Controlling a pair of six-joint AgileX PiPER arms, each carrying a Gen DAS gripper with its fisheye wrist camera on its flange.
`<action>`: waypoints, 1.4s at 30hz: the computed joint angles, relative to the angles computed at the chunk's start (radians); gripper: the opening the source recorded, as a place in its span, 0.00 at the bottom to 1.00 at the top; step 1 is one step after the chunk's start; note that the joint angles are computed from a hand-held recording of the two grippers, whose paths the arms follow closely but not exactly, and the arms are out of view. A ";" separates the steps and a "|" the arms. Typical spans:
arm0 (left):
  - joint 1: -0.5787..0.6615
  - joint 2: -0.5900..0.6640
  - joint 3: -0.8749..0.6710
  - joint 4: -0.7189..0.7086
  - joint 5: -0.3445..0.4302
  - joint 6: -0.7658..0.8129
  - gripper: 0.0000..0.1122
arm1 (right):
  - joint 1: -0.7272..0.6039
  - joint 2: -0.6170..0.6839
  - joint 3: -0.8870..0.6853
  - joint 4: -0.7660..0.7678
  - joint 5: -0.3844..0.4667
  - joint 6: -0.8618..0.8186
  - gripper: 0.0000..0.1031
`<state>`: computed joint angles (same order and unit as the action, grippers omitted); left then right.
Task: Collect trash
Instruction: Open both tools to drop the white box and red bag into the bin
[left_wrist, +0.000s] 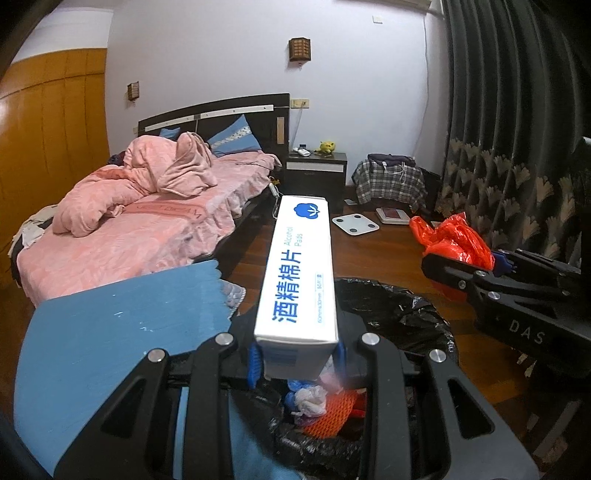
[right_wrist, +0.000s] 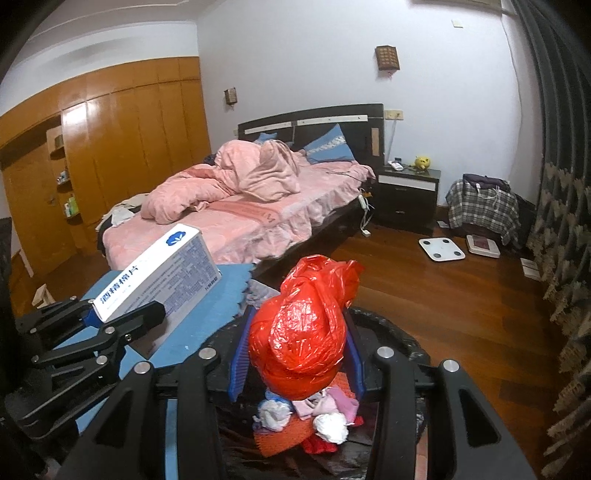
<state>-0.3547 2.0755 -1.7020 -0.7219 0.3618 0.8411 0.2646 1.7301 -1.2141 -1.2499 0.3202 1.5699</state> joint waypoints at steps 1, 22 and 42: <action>-0.006 0.017 -0.019 0.011 0.003 -0.012 0.26 | -0.010 0.003 0.001 0.004 -0.005 -0.006 0.42; -0.053 0.318 -0.400 0.201 0.117 -0.216 0.26 | -0.134 0.130 -0.059 0.163 -0.097 -0.187 0.42; -0.013 0.448 -0.613 0.240 0.266 -0.278 0.68 | -0.174 0.198 -0.093 0.225 -0.093 -0.242 0.87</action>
<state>-0.3678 2.5231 -2.3154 -0.4821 0.6275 0.5634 0.0905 1.9278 -1.3073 -1.0244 0.2275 1.3283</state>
